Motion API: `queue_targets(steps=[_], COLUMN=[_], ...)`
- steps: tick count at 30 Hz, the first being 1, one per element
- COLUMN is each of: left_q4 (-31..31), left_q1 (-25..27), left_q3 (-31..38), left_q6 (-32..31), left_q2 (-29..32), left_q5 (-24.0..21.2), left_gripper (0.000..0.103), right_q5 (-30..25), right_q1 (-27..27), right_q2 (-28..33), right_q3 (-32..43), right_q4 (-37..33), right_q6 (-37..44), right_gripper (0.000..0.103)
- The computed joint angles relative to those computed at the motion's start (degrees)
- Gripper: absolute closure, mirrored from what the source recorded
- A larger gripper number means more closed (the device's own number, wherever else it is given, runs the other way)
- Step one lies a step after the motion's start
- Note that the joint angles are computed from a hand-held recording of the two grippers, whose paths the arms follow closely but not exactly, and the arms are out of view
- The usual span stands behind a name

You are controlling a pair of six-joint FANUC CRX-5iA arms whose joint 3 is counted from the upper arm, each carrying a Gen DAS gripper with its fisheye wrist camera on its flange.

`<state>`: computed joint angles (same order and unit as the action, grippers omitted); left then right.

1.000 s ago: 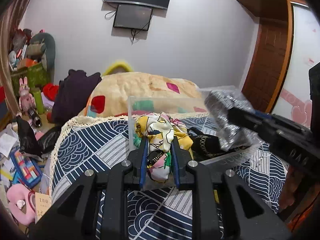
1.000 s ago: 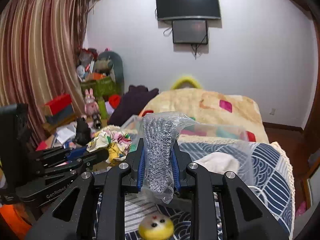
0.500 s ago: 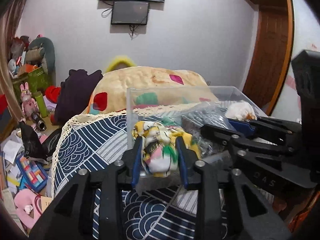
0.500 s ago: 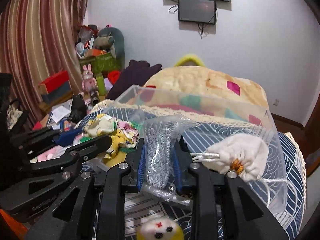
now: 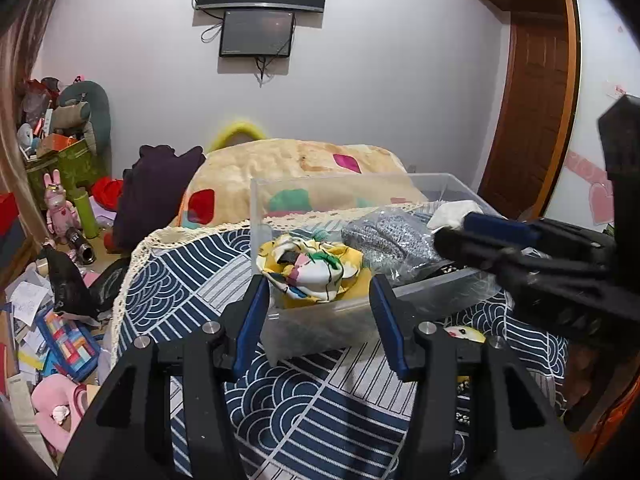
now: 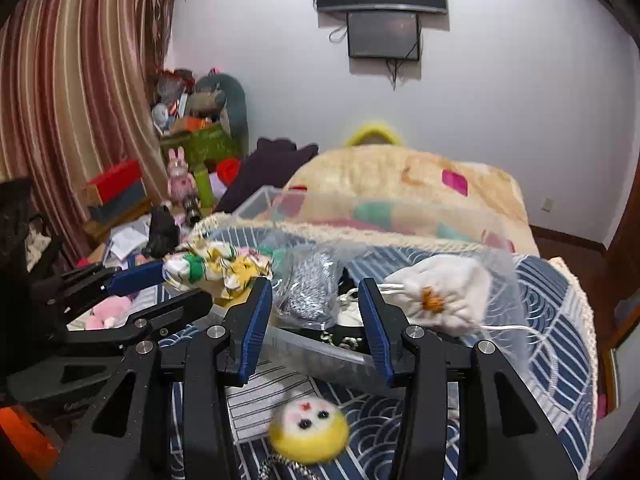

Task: Organize soft objects
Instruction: 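Grasp the yellow felt ball with the left tool while the right tool grasps the black beaded bracelet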

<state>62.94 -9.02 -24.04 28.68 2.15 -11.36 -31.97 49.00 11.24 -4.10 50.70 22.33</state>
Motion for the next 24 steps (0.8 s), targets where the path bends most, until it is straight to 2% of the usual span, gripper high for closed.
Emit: queue_targets(steps=[2,5,9,13,15,19,24], left_q4=[2.49,9.75,16.25,24.28,22.93,11.47,0.31], left_q1=[-0.42,-2.02,-3.83,-7.44,-7.64,-4.79,-2.37], left_q3=[-0.82,-2.57,-4.59,-6.86,-7.39,-7.67,-7.32], left_q6=[-1.71,-7.04,-11.95,-19.39,-18.53,-8.34,1.17], left_q2=[-0.89,-2.46,-4.44,-6.43,-6.92,-7.21,-6.73], left_q5=[0.36,1.79,3.00,6.53,6.37,2.20,-1.66], left_gripper=[0.048,0.041,0.036,0.031,0.030,0.027,0.020], right_q5=[0.96,2.12,2.77,3.08,2.37,1.08,2.02], right_q1=[-0.21,-0.66,-0.70,-0.61,-0.23,0.78,1.78], right_q2=[-1.22,-3.70,-6.04,-7.96,-8.65,-9.15,-9.46], right_q3=[-1.57,-4.87,-7.78,-10.60,-11.87,-13.52,-14.82], right_q4=[2.37,8.16,12.52,16.05,17.19,16.22,8.68], right_q6=[-2.65,-8.32,-12.71,-16.17,-17.46,-17.50,-12.93], right_gripper=[0.054,0.051,0.051,0.048,0.048,0.048,0.048])
